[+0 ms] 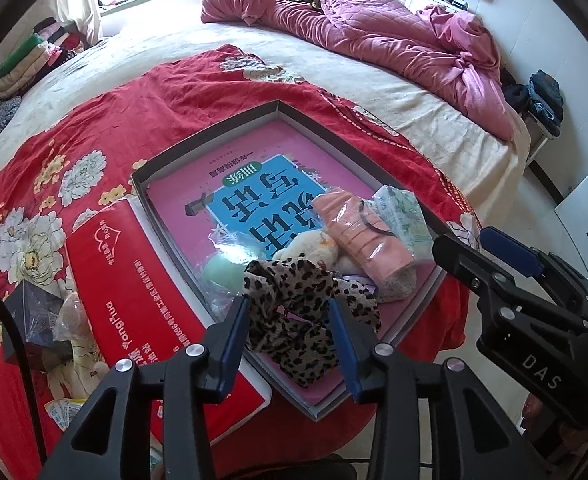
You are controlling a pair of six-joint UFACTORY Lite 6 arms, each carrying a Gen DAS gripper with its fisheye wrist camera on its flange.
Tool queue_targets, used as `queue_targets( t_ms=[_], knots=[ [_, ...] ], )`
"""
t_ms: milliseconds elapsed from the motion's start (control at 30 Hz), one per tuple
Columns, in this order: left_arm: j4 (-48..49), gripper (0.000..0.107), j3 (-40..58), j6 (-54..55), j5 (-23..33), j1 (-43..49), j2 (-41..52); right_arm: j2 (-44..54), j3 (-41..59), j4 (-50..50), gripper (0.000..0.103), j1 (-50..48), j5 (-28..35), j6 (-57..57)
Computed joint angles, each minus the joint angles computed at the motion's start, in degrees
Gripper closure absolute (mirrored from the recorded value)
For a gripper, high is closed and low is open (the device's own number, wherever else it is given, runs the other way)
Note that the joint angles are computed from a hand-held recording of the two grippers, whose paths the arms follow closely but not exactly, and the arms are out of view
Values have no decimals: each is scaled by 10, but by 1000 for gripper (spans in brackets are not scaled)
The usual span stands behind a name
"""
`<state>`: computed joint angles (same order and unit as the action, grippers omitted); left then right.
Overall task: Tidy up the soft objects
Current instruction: 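Open the left gripper to release the leopard scarf into the tray, then move both grippers from the tray to the items on the bedspread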
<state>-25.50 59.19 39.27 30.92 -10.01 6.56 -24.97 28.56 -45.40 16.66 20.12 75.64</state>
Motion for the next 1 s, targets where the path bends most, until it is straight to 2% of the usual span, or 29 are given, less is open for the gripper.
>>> queue_targets(
  t_ms=[433,567,1000],
  knots=[
    [-22,56,-22,22,20,23,-47,-18,10,1,36,32,39,1],
    [-39,50,-27,39,36,43,-68,-24,15,-6,33,46,55,9],
    [-52,47,-40,65,76,100,-131,-38,41,-34,32,116,123,38]
  ],
)
